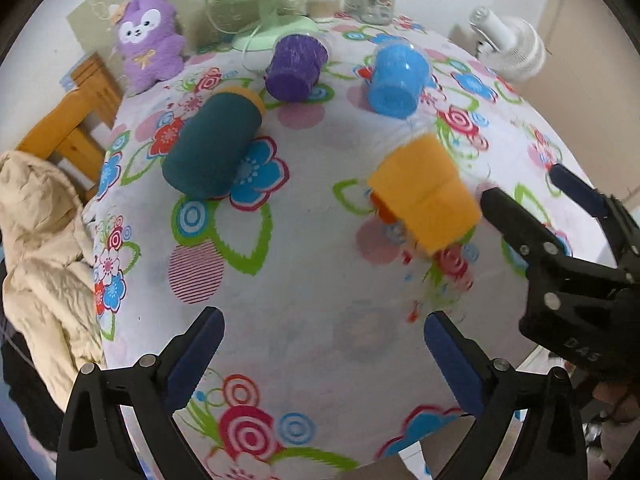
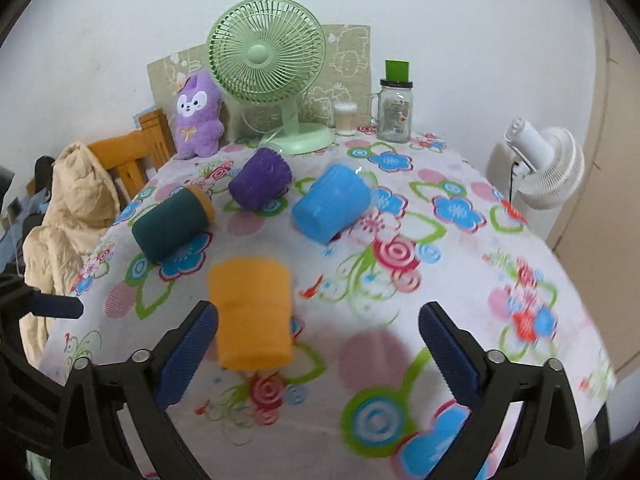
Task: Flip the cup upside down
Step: 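Bring the right tool to the orange cup and close its fingers around it, then lift the orange cup with the right tool and rotate its base upward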
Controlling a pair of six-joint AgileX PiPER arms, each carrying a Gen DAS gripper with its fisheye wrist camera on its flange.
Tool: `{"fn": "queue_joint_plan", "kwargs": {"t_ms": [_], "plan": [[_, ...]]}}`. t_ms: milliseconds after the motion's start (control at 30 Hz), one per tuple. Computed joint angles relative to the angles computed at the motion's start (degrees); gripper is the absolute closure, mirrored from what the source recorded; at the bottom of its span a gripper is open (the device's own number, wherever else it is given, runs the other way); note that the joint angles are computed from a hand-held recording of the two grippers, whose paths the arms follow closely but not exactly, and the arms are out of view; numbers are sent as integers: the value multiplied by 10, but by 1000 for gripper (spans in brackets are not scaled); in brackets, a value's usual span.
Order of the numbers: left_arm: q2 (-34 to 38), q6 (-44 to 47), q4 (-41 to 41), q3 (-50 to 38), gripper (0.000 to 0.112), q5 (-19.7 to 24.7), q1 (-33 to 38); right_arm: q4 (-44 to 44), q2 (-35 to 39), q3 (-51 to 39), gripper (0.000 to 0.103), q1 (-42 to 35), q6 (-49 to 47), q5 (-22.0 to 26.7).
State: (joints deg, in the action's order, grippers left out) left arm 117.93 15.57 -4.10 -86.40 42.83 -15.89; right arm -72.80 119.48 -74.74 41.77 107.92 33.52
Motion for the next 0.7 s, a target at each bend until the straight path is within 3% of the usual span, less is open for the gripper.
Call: {"fn": "queue_joint_plan", "kwargs": {"t_ms": [167,700], "plan": [[16,95,-58,18,11,-12,35,-23,52,-32,8,35,37,33],[47,169,-118,13,11,-53,46,-118,124,-59,28,44,117,28]]}}
